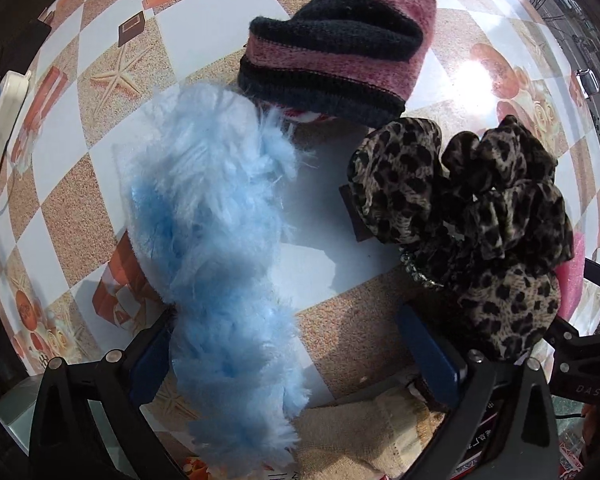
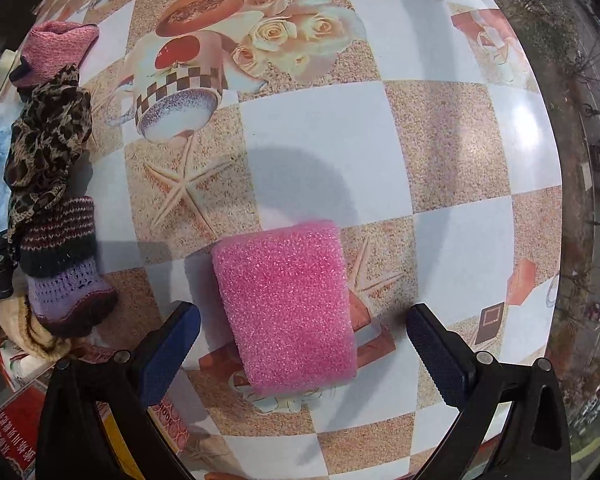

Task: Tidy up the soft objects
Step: 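Grasp the light-blue fluffy item with the left gripper while the right gripper grasps the pink sponge, then lift the fluffy item and pink sponge with both grippers off the table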

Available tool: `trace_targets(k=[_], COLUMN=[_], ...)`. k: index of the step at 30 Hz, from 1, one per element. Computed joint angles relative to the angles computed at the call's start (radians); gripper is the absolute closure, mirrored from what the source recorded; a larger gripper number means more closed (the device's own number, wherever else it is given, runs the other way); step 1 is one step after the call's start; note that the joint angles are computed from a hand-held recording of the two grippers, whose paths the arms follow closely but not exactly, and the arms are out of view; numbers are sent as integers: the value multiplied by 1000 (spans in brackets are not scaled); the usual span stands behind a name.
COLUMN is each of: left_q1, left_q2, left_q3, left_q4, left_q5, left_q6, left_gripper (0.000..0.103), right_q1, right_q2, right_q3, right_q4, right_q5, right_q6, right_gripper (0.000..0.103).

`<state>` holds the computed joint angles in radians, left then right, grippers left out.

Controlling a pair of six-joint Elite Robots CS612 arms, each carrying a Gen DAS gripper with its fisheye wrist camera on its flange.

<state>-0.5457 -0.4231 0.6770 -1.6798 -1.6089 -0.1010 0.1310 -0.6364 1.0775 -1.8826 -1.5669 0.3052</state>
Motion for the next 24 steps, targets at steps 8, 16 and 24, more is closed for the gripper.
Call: trace_targets(k=[8, 16, 24], left_q1=[3, -4, 3], left_q2=[58, 16, -109], left_q3=[-129, -71, 118], left_q4=[120, 22, -201], left_q5=[-3, 26, 63], left_q6=[-3, 26, 4], left_gripper=[0, 81, 81], right_q1=[-5, -2, -27], right_q2=[-9, -53, -140], right_q3=[6, 60, 190], right_q4=[13, -43, -173], right_q5=[3, -14, 59], right_q6=[-7, -4, 86], right_gripper=[0, 56, 55])
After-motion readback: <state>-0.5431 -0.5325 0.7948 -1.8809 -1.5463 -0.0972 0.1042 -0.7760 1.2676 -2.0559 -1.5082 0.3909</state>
